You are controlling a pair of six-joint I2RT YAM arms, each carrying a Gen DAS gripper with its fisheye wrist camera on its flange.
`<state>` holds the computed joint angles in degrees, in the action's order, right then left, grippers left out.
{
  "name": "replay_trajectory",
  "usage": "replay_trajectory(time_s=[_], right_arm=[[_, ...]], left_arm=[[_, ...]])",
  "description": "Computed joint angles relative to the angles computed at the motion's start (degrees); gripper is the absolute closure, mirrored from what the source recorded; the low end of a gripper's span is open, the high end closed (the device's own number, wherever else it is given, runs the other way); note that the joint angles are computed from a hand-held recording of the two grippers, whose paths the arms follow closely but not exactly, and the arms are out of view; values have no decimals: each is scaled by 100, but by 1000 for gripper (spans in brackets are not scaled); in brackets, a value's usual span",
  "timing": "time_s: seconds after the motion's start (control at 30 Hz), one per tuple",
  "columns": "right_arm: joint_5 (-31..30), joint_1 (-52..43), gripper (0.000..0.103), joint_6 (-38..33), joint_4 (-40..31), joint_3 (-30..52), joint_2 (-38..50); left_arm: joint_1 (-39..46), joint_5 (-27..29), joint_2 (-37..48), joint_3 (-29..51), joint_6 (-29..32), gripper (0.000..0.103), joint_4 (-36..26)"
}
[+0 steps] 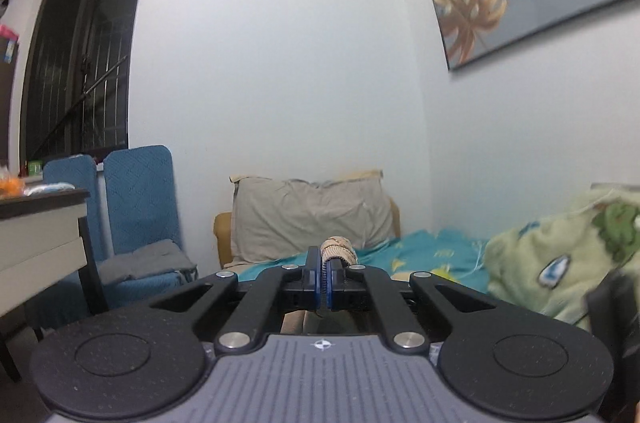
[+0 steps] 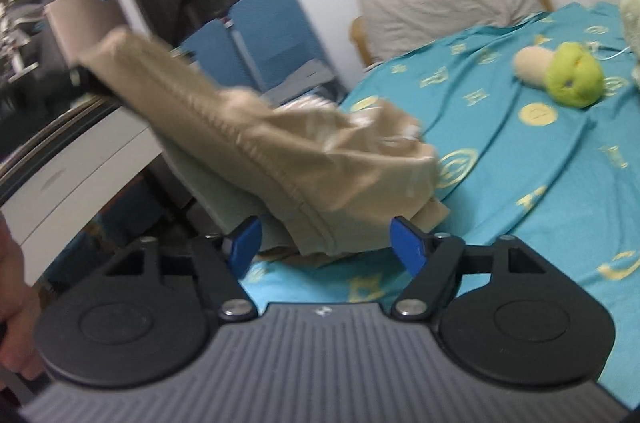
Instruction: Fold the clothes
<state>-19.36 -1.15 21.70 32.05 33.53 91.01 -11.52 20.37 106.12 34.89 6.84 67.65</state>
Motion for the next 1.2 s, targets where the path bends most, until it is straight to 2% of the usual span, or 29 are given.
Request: replay_trajectory(time_s=[0.13,0.27,0.3,0.5,0.6,0.7,0.73,0.77,0.87,0.93,1.0,1.03,1.1,1.2], right_arm=[[61,330,29,185,-437,98,80],[188,493,29,631,-705,412,565],[143,497,29,727,-696,476,706],[87,733,29,664,-130,723,1294],[112,806,29,1003,85,941,1703],[274,771,31,1399,88,1081,1917],[354,740,39,1539,46,1113,1952],[435,688,42,1619,17,1044,1847],[673,517,60,1829,-101,825,1481],[829,416,72,1850,-196,667,1171],[881,365,74,1417,-792,665,727],[918,287,77,1248,-998,629,522],[1056,96,78,949,-1243,421,54],[1403,-137,77,419,-1809,282,-437]], left_arm=[[391,570,352,-359,-607,100,988],[787,1108,1211,-180,-1199,100,1728],[825,1161,1408,-20,-1195,100,1711],[877,1181,1969,783,-1134,100,1257],[891,1033,2208,1120,-1228,99,1178],[944,824,2405,1457,-1439,100,927],[987,785,2459,1548,-1531,100,849],[1022,745,2491,1641,-1618,100,717],[1094,678,2529,1900,-1732,100,214],[1102,663,2504,1935,-1702,100,109],[1114,714,2448,1917,-1664,100,44],[1116,880,2388,1927,-1639,100,-77],[1047,1173,2185,1857,-1534,100,-364],[888,1343,2092,1723,-952,100,-754]])
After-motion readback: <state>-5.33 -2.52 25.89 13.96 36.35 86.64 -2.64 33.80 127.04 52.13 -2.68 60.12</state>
